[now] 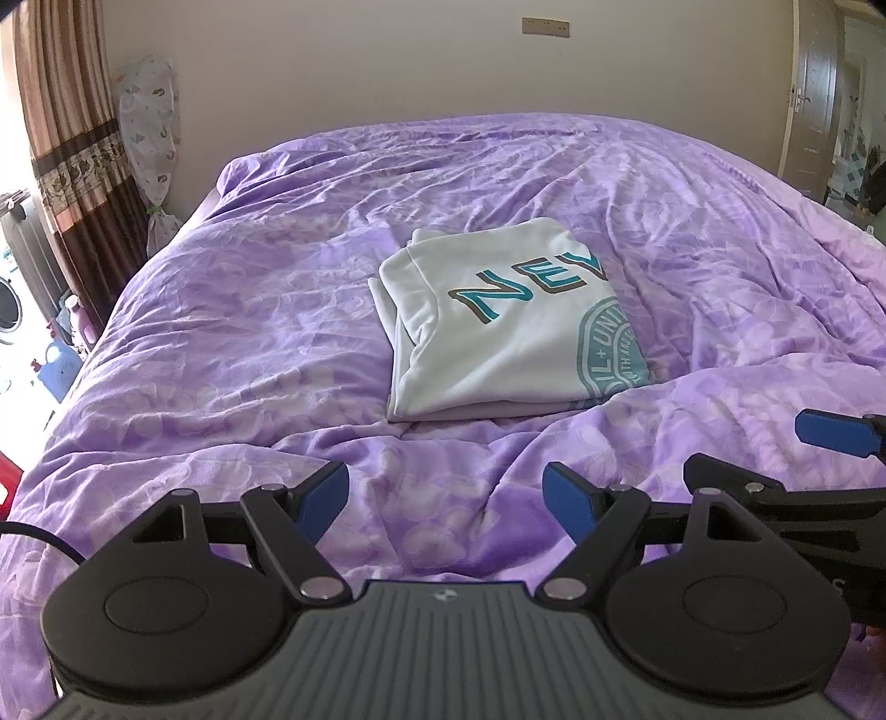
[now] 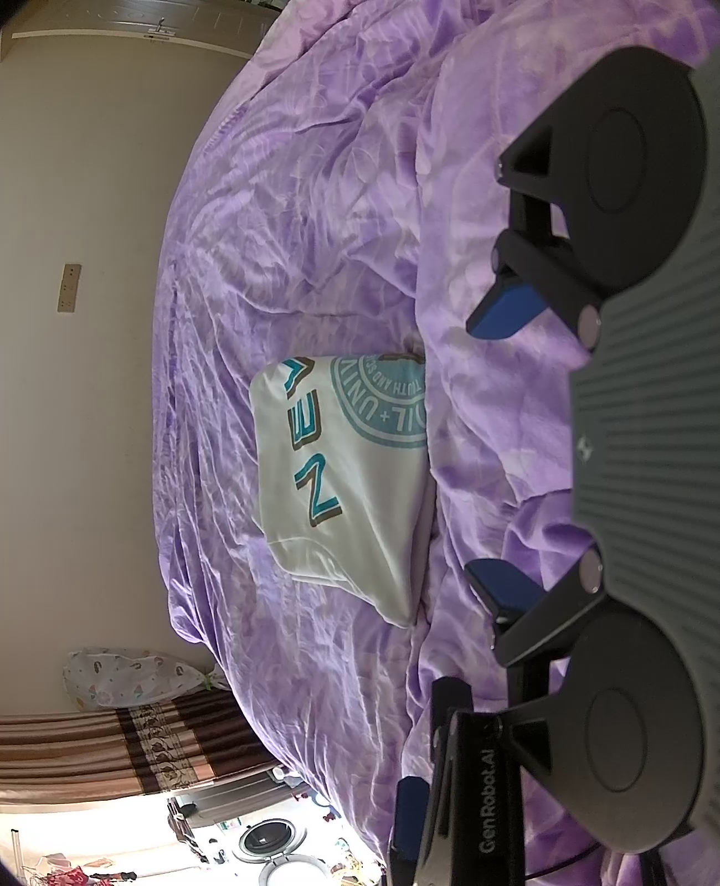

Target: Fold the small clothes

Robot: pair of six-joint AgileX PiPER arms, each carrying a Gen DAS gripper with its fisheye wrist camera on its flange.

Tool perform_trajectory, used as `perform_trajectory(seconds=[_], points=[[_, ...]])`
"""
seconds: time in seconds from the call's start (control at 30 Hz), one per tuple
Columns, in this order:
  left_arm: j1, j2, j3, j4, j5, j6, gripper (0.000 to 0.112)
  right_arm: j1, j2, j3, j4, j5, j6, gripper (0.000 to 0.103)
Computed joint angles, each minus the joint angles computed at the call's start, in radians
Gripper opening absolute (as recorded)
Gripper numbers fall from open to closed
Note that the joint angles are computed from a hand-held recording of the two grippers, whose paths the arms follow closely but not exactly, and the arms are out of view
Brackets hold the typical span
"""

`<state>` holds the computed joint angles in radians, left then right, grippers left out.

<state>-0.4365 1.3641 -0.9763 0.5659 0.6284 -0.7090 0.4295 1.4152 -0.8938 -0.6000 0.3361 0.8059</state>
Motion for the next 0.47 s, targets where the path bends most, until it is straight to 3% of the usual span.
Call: perform_trajectory(seconds=[0.47], points=[[-0.012, 0.003, -0.001, 0.012, 0.007, -0.024, 0.088, 0.009, 0.003, -0.003, -0.006, 0.006, 0.009, 0.082]])
